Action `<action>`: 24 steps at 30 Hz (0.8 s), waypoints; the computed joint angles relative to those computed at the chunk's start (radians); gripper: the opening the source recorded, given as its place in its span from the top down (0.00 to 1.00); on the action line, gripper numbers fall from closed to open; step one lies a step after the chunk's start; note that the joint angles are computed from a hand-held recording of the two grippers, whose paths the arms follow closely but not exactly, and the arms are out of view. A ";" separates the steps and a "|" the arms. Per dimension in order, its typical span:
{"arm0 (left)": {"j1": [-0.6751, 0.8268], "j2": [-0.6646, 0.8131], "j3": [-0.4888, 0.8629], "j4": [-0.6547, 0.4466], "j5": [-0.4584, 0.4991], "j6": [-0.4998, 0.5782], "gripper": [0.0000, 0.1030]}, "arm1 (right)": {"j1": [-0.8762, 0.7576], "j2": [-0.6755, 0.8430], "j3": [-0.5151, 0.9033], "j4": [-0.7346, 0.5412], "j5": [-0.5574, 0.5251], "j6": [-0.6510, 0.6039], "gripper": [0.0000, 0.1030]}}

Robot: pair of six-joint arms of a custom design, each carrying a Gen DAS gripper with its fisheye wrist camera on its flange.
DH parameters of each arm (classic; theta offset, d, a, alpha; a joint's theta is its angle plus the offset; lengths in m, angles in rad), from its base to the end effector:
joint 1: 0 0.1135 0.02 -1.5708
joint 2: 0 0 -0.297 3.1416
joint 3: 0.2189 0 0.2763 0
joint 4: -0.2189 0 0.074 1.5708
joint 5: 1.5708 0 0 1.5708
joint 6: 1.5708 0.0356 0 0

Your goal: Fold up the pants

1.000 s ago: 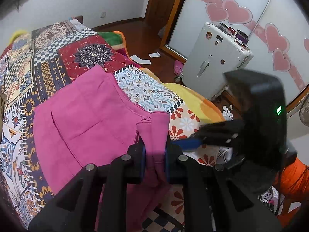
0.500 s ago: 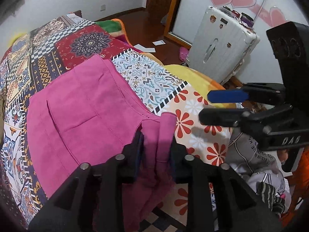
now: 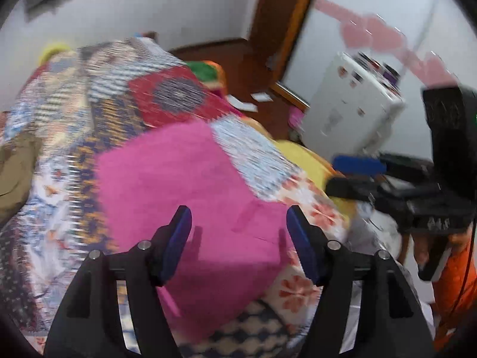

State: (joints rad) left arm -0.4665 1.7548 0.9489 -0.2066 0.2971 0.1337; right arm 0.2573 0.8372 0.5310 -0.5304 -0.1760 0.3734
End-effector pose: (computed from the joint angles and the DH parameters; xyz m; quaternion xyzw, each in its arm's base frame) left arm 0.3183 -0.1720 0.1608 0.3200 0.8962 -0.1854 0.2452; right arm 0.1623 0.0491 0.2291 0.0225 0.9300 0.1889 0.3144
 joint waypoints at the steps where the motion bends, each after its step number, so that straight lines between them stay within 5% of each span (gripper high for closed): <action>1: 0.023 0.003 0.004 0.012 -0.016 -0.006 0.36 | 0.035 0.037 0.001 0.041 0.013 0.011 0.52; 4: 0.087 0.057 0.034 0.030 -0.074 -0.025 0.37 | 0.117 0.158 -0.003 0.154 0.036 0.031 0.52; 8: 0.141 0.163 0.074 0.005 -0.111 -0.019 0.53 | 0.205 0.311 -0.001 0.233 0.054 0.029 0.54; 15: 0.126 0.181 0.004 0.112 -0.151 0.033 0.49 | 0.199 0.354 -0.044 0.223 0.044 0.002 0.55; 21: 0.178 0.198 0.056 0.039 -0.073 0.029 0.42 | 0.185 0.295 -0.041 0.169 0.047 0.032 0.55; 24: 0.178 0.157 0.041 0.057 -0.121 0.052 0.42 | 0.185 0.225 -0.038 0.117 0.062 0.063 0.54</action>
